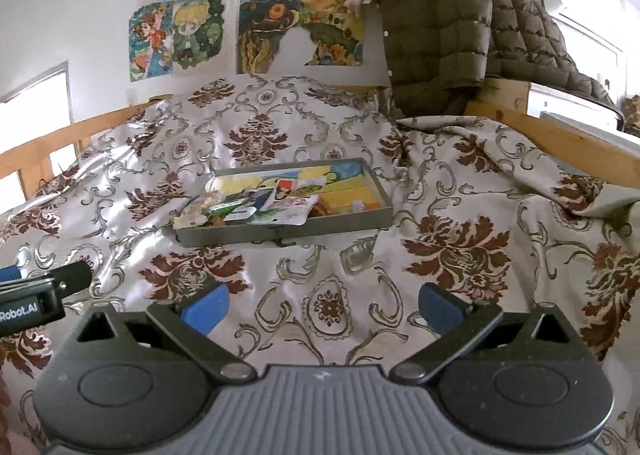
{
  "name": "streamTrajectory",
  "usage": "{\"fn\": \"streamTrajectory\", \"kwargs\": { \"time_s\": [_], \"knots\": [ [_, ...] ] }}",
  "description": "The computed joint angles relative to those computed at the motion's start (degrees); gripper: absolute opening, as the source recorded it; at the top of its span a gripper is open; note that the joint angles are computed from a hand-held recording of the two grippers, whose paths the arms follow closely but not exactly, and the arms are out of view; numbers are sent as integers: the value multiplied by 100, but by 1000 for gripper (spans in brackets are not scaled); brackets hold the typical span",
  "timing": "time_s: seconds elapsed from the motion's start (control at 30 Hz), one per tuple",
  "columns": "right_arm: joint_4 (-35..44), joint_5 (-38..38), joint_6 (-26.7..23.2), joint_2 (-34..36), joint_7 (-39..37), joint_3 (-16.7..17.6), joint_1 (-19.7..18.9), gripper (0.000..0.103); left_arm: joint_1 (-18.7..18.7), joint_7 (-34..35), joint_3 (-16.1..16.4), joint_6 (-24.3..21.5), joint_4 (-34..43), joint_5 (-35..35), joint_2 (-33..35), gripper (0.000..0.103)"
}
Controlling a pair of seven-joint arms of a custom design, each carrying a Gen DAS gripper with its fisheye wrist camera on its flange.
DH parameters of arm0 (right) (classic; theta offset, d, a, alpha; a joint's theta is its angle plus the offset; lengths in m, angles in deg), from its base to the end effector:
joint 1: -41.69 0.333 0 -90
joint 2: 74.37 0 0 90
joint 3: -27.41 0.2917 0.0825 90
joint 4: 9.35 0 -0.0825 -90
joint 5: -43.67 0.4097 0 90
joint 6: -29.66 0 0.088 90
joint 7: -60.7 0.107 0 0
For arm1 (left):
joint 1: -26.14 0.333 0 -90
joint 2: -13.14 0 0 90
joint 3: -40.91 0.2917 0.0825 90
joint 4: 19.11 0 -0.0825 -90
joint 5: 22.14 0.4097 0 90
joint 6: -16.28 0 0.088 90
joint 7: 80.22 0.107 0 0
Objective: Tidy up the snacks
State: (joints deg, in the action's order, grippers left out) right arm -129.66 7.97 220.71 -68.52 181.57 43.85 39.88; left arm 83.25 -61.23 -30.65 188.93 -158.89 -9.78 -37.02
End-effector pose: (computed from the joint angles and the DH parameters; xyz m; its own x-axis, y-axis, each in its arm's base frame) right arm 0.5787 0.2108 0.4620 0.3782 -0.9256 -0.0118 -0.4172 -0.1590 -0.8948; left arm 0.4938 -0.1901 0.4458 0.4340 -0.8965 0.0892 -0.3117 -0.2423 -0.9188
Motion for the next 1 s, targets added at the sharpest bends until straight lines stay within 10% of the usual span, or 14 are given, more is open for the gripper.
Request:
{"fn": "streamTrajectory", "kwargs": {
  "time_s": [0.3,0.53,1.0],
  "knots": [
    [6,665,-243,-13,-471,-811,874,103,-40,61,4,-123,57,83,199,102],
    [-44,1204,-247,6,-1058,-98,258,103,-61,69,14,-239,114,197,331,102],
    [-77,1457,-205,-1,-1289,116,83,103,-165,-8,119,-404,148,472,530,102]
  ]
}}
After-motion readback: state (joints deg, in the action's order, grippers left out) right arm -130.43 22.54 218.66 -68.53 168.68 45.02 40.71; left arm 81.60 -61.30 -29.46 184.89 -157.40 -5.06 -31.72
